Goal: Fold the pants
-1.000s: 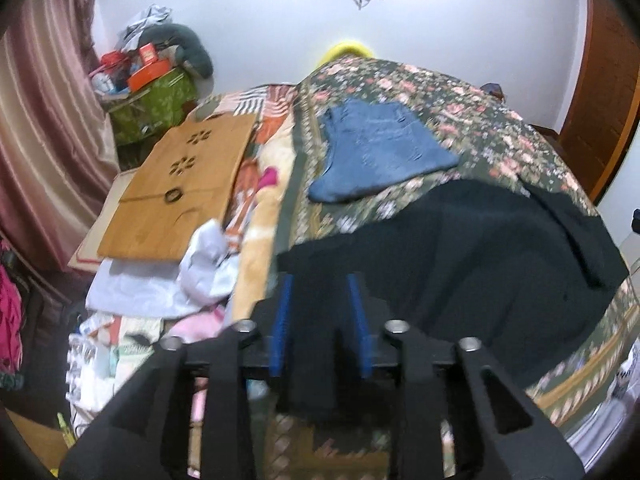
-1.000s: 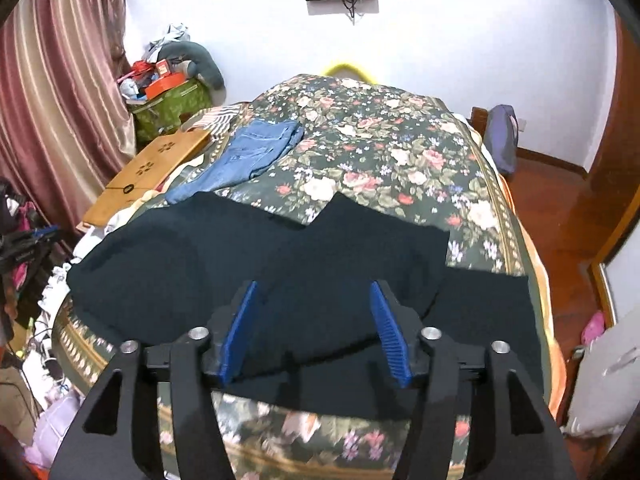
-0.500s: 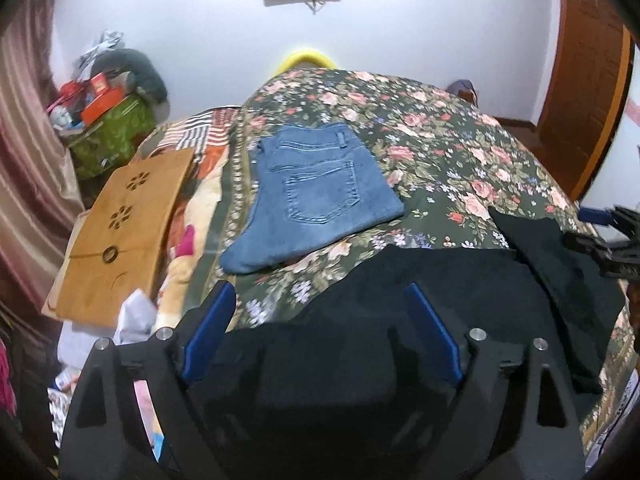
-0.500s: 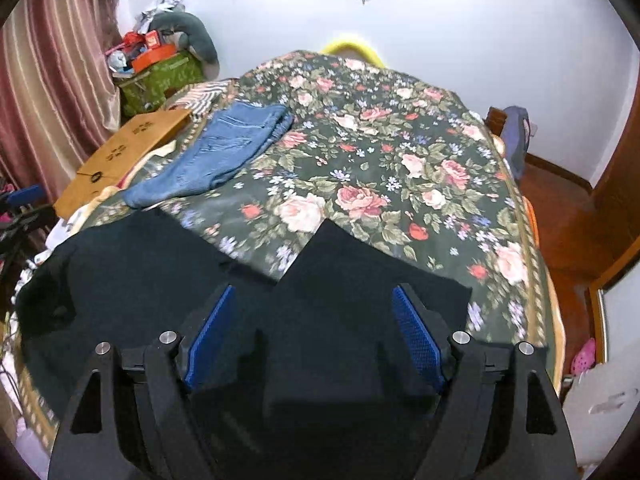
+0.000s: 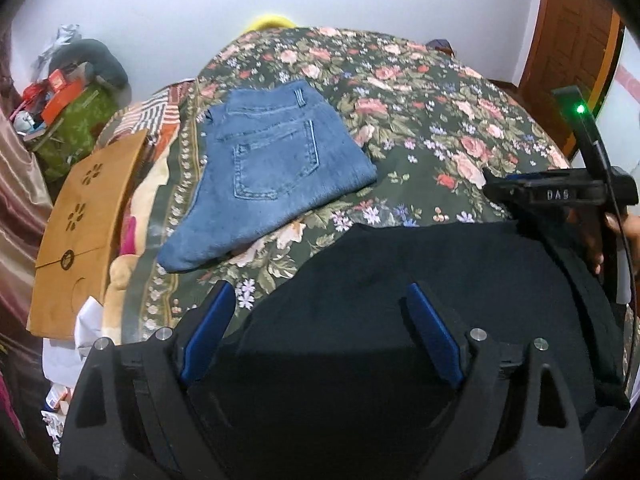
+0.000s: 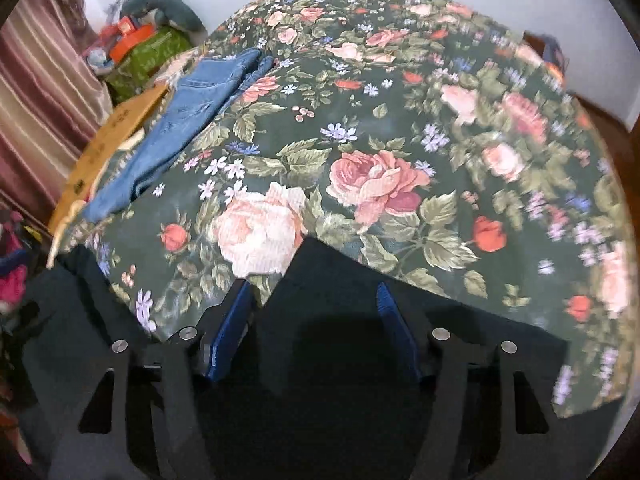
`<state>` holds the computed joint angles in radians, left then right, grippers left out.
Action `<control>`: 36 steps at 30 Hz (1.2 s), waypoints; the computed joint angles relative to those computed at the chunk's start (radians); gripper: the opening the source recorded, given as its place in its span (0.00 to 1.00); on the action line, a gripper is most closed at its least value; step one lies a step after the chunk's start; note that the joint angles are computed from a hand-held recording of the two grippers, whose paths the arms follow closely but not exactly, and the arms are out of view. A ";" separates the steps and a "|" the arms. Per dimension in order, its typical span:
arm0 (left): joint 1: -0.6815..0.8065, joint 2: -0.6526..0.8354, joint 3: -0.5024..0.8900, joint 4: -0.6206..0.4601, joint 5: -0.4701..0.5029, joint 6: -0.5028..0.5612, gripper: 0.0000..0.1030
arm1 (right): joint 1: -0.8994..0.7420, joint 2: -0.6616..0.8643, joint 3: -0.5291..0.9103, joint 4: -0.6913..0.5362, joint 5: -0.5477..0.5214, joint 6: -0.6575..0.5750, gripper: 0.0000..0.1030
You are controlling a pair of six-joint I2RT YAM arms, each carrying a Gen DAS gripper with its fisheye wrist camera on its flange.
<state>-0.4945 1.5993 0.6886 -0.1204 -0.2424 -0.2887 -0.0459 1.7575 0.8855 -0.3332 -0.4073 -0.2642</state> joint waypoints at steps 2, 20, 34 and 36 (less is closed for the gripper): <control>0.004 0.020 0.005 0.003 0.008 -0.003 0.85 | -0.013 0.004 0.006 -0.009 -0.025 -0.012 0.36; -0.162 -0.135 0.049 -0.243 -0.120 -0.127 0.86 | -0.228 -0.370 0.103 -0.270 -0.096 -0.197 0.13; -0.470 0.055 0.207 -0.353 -0.163 -0.331 0.87 | -0.823 -0.461 0.313 -0.671 -0.392 -0.639 0.13; -0.499 0.107 0.237 -0.344 -0.153 -0.344 0.87 | -0.870 -0.445 0.273 -0.675 -0.375 -0.696 0.13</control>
